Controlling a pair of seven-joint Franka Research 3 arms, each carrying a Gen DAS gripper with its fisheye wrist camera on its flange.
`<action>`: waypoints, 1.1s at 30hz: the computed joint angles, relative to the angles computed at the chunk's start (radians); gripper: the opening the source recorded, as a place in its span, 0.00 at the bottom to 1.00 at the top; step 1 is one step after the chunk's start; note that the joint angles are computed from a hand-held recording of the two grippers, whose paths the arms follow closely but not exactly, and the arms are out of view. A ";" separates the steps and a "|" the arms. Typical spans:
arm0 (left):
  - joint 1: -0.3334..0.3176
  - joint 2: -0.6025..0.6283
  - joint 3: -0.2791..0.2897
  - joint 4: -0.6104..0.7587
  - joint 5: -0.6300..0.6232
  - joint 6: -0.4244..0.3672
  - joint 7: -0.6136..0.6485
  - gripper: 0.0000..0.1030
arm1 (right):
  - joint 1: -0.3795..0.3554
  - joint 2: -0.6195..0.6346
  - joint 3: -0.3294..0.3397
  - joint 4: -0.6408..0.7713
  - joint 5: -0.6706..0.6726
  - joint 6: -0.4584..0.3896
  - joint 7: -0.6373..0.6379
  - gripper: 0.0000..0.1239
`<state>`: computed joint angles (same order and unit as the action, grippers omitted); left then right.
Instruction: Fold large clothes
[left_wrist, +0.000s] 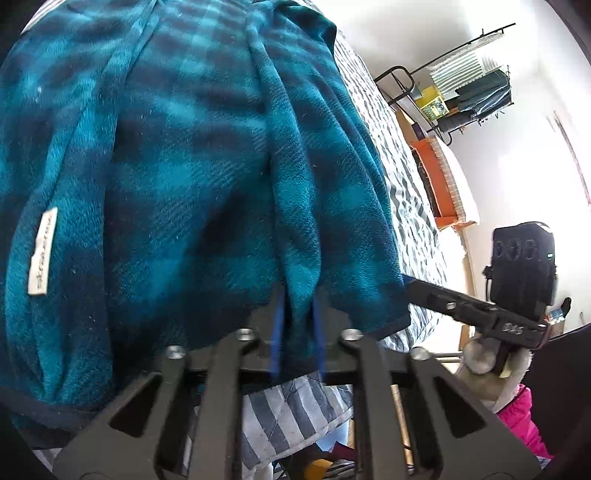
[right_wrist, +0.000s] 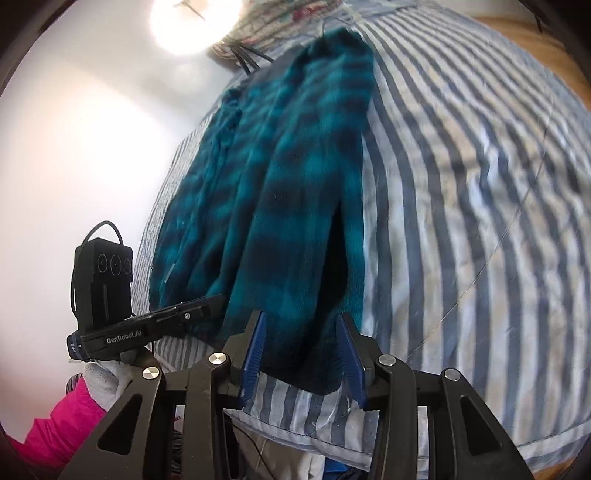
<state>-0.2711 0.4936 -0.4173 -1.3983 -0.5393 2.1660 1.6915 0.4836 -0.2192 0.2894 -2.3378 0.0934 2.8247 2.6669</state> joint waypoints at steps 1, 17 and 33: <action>0.002 -0.001 -0.002 -0.004 -0.004 0.004 0.006 0.06 | -0.004 0.009 0.004 0.005 -0.008 -0.013 0.009 0.34; 0.042 -0.052 -0.028 -0.058 -0.139 0.007 0.065 0.01 | -0.056 -0.010 0.066 -0.033 0.019 0.109 0.049 0.00; -0.013 -0.151 0.015 -0.164 0.000 0.073 0.108 0.01 | 0.003 -0.042 0.022 0.038 -0.167 -0.182 0.053 0.13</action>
